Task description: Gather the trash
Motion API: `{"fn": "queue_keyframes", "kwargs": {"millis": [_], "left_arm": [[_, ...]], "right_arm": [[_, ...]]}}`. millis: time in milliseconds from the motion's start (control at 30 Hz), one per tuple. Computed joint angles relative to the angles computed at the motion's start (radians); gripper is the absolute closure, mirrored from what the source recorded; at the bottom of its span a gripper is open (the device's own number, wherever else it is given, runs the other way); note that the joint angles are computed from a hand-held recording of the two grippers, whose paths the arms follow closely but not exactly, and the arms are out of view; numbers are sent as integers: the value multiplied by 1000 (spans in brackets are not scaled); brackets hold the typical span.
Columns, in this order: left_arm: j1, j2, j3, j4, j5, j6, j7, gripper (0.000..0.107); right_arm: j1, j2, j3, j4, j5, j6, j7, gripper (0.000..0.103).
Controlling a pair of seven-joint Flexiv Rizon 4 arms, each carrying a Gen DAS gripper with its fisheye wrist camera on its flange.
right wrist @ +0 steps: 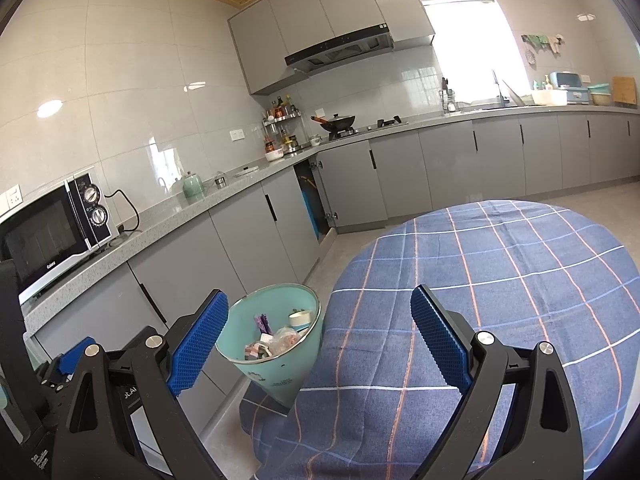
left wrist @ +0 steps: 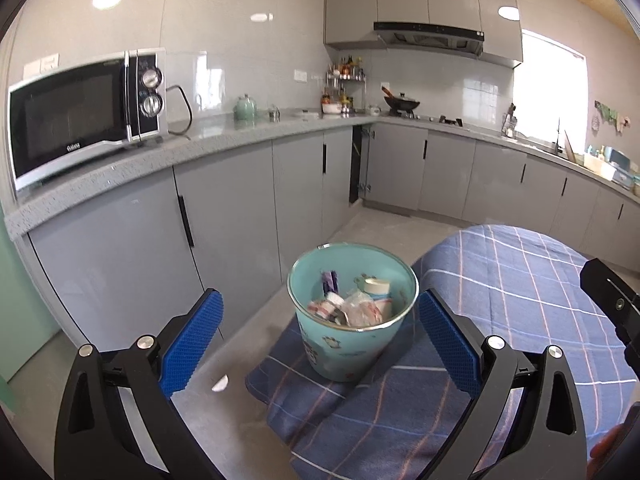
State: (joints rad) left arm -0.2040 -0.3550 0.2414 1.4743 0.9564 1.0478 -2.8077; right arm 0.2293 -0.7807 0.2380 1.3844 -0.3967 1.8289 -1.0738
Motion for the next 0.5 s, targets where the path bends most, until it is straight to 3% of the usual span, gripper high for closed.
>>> {"fn": "queue_keyframes", "kwargs": {"millis": [500], "left_arm": [[4,-32,8,-16,-48,-22,35,10]], "right_arm": [[1,-32,-2,-76,66,-118,-11,12]]}}
